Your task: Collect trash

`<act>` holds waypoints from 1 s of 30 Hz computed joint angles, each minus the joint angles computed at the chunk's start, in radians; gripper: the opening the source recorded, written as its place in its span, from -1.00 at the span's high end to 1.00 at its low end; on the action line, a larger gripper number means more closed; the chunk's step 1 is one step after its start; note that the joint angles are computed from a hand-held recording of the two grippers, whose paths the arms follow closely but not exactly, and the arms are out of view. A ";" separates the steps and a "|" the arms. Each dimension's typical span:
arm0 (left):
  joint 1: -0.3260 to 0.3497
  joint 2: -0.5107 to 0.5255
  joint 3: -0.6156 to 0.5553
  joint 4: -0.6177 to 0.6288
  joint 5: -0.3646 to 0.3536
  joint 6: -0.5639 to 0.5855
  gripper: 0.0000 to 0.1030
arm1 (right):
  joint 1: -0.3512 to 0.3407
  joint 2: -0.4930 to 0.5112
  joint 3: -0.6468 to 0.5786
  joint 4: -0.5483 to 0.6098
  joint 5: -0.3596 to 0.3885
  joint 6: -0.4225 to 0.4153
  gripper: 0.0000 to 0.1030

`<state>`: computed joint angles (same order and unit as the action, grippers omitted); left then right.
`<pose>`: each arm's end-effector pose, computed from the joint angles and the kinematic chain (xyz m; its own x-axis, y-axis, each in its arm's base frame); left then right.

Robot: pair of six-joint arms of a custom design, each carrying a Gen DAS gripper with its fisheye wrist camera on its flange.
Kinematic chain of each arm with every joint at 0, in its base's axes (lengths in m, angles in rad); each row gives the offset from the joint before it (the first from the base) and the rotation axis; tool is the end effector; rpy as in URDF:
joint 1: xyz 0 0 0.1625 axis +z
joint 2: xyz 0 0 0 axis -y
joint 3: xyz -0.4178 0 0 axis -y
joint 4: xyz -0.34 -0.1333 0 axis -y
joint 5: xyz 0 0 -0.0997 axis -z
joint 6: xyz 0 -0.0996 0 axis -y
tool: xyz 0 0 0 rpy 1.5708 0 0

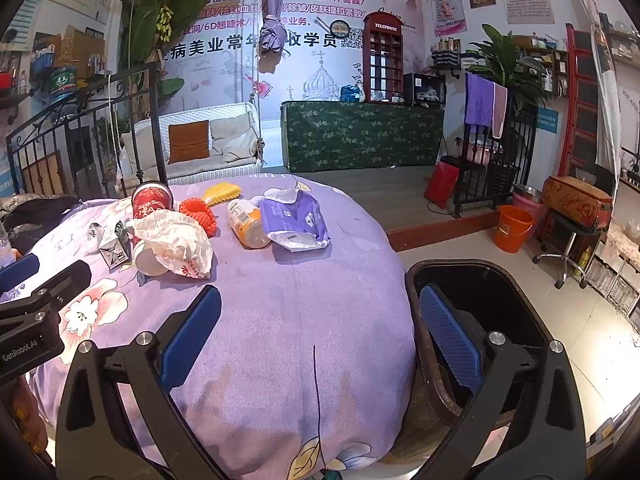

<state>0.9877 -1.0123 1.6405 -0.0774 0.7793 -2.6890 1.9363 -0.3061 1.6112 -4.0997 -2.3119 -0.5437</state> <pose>-0.1071 -0.5331 0.1954 -0.7017 0.0840 -0.7075 0.6617 0.4450 -0.6035 0.2728 -0.5280 0.0291 -0.7210 0.1175 0.6830 -0.5778 0.4421 -0.6860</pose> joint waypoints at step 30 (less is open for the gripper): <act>0.002 0.003 -0.004 0.014 0.001 -0.008 -0.88 | -0.006 0.017 -0.024 0.020 -0.001 0.010 -0.91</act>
